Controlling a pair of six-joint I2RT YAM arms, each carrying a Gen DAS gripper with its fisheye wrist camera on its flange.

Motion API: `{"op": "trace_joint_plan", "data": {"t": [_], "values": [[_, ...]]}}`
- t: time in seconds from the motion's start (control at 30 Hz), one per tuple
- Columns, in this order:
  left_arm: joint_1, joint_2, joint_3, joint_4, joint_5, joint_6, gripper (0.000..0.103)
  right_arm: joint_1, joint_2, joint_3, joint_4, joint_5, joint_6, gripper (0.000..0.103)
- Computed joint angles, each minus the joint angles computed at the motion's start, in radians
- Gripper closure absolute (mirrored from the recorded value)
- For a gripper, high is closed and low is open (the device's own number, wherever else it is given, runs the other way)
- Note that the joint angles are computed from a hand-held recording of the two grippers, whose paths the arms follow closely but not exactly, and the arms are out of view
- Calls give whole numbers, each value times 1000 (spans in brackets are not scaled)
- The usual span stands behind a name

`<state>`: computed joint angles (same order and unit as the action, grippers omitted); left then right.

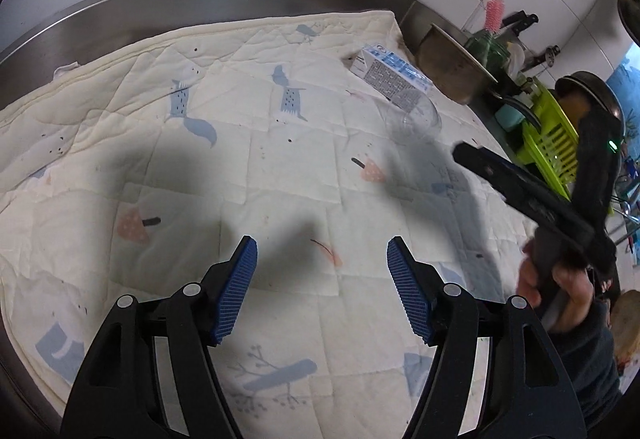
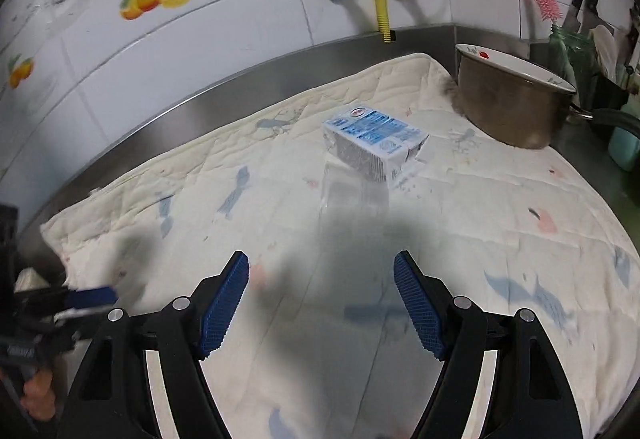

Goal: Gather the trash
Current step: 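Return to the mat and grasp the clear plastic cup with the right tool, then grasp the milk carton with the left tool while the right tool holds the clear cup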

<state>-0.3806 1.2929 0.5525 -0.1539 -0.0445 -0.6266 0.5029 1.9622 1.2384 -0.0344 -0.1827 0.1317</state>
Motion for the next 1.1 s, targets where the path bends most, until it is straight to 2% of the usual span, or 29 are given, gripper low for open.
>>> {"op": "trace_joint_plan", "data": {"t": [0.27,0.43,0.5,0.57,0.67,0.87,1.03,1.1], "values": [[54,44,6,35,39,28,35,-9,180,232,-83,21,6,30],[67,57,10,45,42,30,34,-33,253,319,-115,-37,33,32],[68,69,17,45,39,29,34,-36,262,323,-109,-45,36,46],[69,78,22,44,39,24,34,-37,269,331,-117,-59,38,54],[69,92,38,37,33,20,34,-40,251,294,-87,-66,37,55],[54,131,109,2,11,-9,34,-52,128,120,2,-99,44,55],[13,236,259,-48,-28,-46,25,-66,-51,-83,25,-84,-21,55],[-8,304,351,-72,-48,-59,25,-84,-142,-189,49,-81,-60,55]]}}
